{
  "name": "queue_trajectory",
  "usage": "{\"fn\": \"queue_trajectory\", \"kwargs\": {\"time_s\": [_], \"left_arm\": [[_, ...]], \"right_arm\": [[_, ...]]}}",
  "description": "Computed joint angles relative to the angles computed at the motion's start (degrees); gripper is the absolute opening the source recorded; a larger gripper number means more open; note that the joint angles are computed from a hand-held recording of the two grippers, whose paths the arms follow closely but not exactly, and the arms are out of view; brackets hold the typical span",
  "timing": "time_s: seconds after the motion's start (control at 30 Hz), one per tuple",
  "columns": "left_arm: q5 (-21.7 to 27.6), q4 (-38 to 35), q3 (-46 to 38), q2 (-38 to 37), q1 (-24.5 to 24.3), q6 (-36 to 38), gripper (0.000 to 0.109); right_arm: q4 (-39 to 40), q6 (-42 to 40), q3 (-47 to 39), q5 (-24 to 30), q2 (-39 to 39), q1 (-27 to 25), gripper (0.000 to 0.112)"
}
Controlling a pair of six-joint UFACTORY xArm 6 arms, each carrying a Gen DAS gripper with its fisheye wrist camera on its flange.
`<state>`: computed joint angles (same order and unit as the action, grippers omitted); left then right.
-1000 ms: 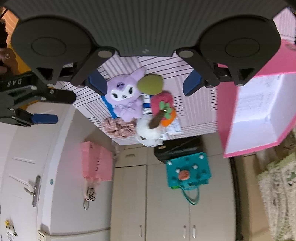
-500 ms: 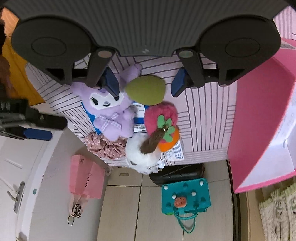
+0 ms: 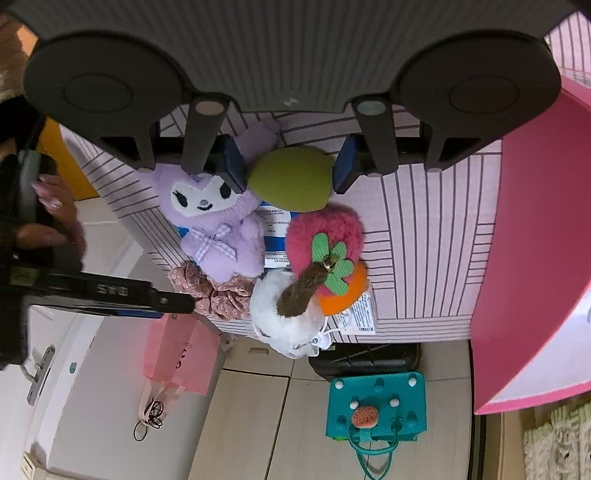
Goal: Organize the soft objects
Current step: 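Grasp the green sponge with the left gripper while the right gripper grasps the pink scrunchie, then lift the green sponge and pink scrunchie and carry both over the pink box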
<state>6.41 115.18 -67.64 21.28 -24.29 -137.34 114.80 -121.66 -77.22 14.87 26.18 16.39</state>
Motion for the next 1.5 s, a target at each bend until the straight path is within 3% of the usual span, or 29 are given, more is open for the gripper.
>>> {"fn": "queue_trajectory", "kwargs": {"time_s": [0.1, 0.23, 0.33, 0.47, 0.57, 0.63, 0.73, 0.8, 0.9, 1.2, 1.37, 1.5], "left_arm": [[-0.54, 0.12, -0.75, 0.72, 0.04, 0.45, 0.053], [-0.34, -0.58, -1.17, 1.00, -0.22, 2.57, 0.052], [-0.85, 0.89, -1.69, 1.39, 0.01, 0.38, 0.054], [-1.68, 4.64, -2.67, 2.09, 0.26, -4.09, 0.054], [-2.15, 7.79, -3.47, 2.58, 0.22, -7.49, 0.052], [-2.50, 9.39, -3.95, 2.87, 0.24, -9.18, 0.051], [-1.83, 8.33, -3.68, 2.82, 0.02, -7.38, 0.048], [-1.51, 7.26, -3.44, 2.70, -0.13, -5.96, 0.046], [-1.67, 10.88, -3.80, 2.59, -0.45, -9.51, 0.045], [0.90, 4.52, -0.89, 0.17, -1.34, -2.61, 0.045], [1.81, 4.15, 0.94, -1.61, -1.74, -2.67, 0.045], [1.01, 2.12, 2.38, -3.00, -1.69, -0.63, 0.045]], "right_arm": [[-8.17, 8.90, -4.10, -1.64, 3.86, 0.29, 0.067], [-21.57, 23.67, -7.04, 0.44, 7.51, -0.36, 0.070], [-28.00, 31.43, -8.83, 3.34, 9.40, -0.99, 0.080], [-34.06, 38.91, -11.61, 5.41, 12.19, -0.88, 0.083], [-30.70, 33.71, -12.16, 1.49, 13.05, 0.91, 0.077], [-26.87, 28.72, -12.06, -1.03, 13.07, 1.83, 0.047], [-19.60, 18.86, -10.82, -3.71, 11.93, 2.77, 0.026], [-15.84, 14.56, -9.57, -4.27, 10.58, 2.76, 0.020], [-6.10, 4.02, -8.49, -5.67, 8.68, 2.63, 0.018], [1.82, -4.52, -1.86, -5.03, 1.65, 1.38, 0.017], [6.88, -10.60, 2.02, -4.16, -2.66, 0.65, 0.017], [6.09, -9.21, 5.97, -2.31, -6.42, 0.38, 0.017]]}}
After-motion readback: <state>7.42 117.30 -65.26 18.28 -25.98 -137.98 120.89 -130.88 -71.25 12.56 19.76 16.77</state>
